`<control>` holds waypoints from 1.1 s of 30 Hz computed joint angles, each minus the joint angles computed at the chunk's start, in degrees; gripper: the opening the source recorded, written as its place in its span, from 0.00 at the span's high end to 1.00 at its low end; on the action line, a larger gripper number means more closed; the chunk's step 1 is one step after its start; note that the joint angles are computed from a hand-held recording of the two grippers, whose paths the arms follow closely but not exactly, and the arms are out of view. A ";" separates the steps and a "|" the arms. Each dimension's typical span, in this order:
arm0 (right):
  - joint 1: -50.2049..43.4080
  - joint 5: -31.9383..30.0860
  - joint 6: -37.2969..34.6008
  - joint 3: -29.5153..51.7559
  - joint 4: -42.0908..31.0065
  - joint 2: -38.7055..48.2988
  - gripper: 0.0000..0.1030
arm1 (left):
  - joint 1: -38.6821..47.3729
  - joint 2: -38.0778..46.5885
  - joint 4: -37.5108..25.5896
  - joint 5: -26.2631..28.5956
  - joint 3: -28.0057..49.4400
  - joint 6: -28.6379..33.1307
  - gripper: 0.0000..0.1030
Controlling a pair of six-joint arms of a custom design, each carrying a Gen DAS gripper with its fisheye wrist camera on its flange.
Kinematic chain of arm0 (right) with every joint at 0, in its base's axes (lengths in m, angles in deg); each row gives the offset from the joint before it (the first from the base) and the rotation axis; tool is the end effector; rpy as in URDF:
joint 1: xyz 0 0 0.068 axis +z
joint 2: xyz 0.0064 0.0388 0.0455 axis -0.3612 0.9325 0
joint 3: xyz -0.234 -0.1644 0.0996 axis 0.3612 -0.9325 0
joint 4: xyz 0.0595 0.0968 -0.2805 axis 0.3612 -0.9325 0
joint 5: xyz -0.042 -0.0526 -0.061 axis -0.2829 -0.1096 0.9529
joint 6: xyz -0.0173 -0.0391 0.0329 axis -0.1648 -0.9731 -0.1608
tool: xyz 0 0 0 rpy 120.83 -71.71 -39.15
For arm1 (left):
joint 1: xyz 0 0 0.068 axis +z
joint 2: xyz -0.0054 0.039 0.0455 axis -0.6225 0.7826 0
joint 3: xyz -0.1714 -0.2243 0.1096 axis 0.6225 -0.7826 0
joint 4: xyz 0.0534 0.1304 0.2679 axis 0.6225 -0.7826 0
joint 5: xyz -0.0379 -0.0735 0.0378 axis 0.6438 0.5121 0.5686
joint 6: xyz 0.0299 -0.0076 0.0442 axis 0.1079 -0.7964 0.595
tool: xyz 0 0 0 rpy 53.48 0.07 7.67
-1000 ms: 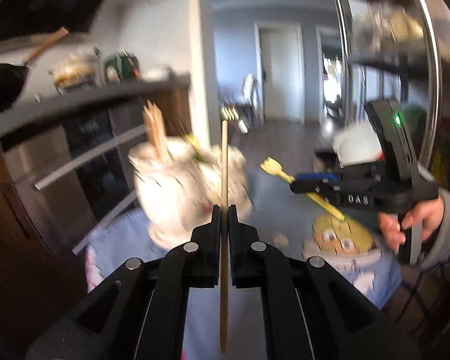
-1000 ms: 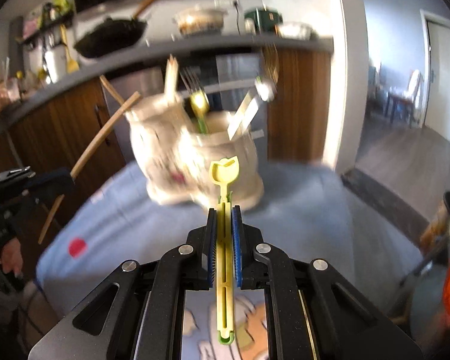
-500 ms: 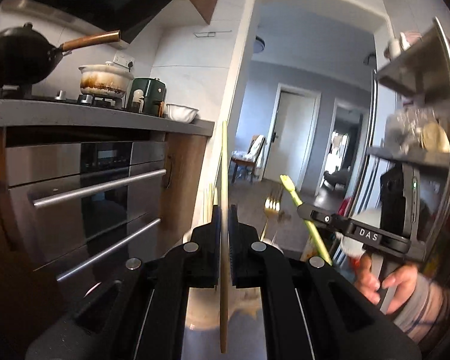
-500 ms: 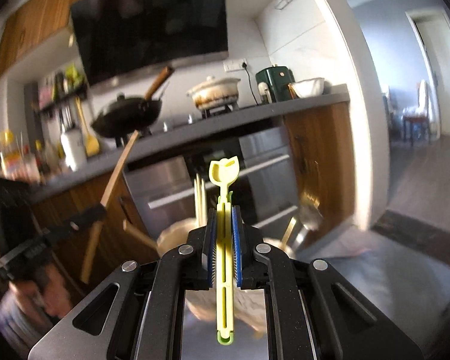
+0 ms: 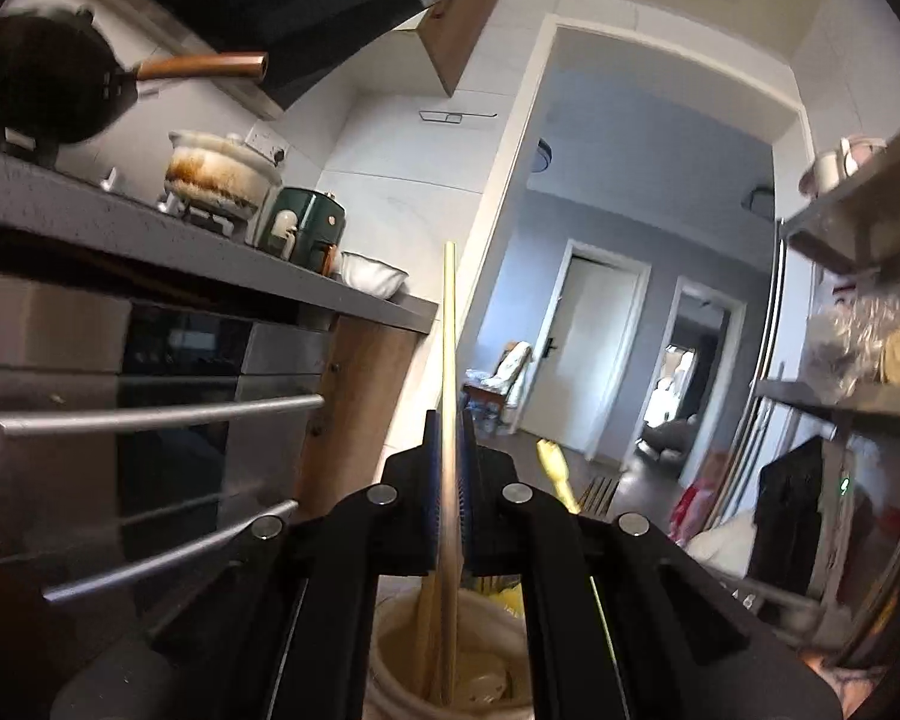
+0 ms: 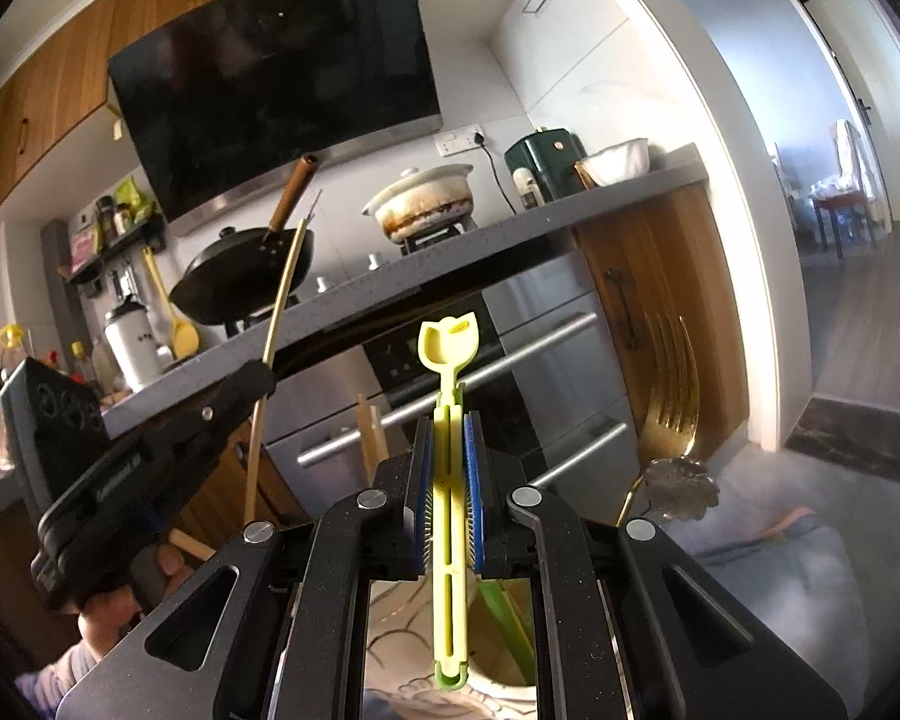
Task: Organize utensils
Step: 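Insert chopstick into taller cup with left tool while right lowers yellow spoon into shorter cup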
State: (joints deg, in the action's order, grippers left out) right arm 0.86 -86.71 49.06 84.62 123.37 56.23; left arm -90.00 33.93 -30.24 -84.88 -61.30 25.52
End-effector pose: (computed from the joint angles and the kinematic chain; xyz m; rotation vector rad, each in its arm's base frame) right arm 0.2391 0.1152 0.1765 -0.4417 1.7759 0.9406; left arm 0.1493 -0.1501 0.2090 -0.1221 1.5911 -0.3998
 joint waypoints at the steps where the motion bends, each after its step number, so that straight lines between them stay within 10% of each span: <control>1: -0.09 0.35 0.35 0.23 0.71 0.99 0.89 | 0.72 0.98 1.44 0.72 -0.17 -0.15 0.95; 10: 0.40 0.98 -0.84 0.03 3.73 4.70 0.89 | 3.98 1.61 6.83 8.30 -4.77 -0.94 0.95; 33: 3.91 11.07 -10.37 -4.50 9.12 5.24 0.89 | -5.46 -4.49 -13.73 -2.63 -1.92 -0.89 0.95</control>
State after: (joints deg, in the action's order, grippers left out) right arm 4.78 -75.64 38.69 80.12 132.49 61.46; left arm -95.46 29.44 -43.97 -87.51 -63.22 24.63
